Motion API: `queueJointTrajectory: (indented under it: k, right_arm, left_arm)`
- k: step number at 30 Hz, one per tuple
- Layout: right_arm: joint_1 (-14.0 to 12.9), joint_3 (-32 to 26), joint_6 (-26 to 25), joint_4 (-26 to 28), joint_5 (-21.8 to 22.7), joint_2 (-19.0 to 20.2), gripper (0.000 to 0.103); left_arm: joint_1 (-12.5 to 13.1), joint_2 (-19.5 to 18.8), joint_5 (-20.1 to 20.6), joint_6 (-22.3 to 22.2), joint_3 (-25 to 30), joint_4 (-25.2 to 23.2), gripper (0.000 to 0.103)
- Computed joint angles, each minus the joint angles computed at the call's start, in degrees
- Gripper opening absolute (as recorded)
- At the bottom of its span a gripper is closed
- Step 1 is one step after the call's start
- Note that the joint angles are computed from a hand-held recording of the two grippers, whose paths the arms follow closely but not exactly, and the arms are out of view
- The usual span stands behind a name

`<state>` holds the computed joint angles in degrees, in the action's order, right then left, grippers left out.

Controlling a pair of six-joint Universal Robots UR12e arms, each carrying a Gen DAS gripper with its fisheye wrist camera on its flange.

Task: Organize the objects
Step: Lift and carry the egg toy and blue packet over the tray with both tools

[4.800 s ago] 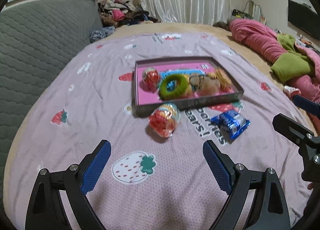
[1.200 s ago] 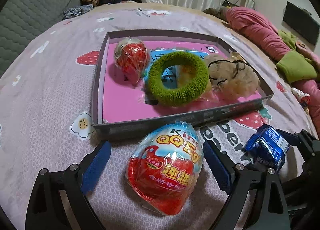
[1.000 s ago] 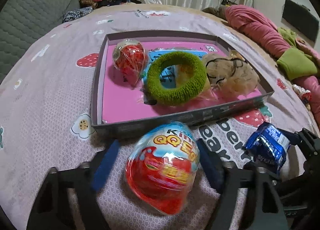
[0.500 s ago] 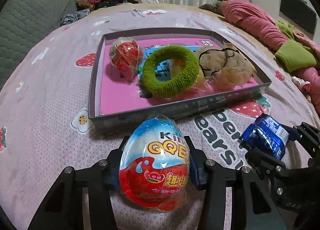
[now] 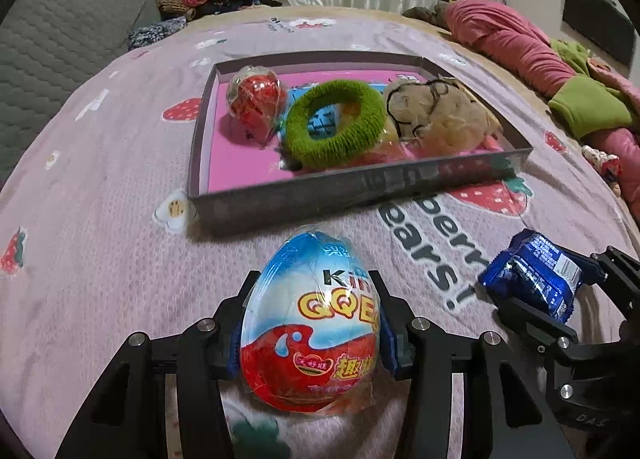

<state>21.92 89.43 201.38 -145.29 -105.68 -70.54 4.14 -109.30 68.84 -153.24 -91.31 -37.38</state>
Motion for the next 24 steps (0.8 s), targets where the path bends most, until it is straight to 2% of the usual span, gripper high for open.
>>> queueJointTrajectory:
  k: [9,24]
  right_arm:
    - [1.0,1.6,-0.1,-0.9,-0.6,-1.0,0.067]
    - [1.9,3.5,1.8,-1.3,0.4,-3.7,0.067]
  left_arm:
    - [0.1,2.7,2.1,-0.9,-3.9,3.1,0.051]
    - [1.2,6.3,1.1,-1.8,-6.8,2.2,0.051]
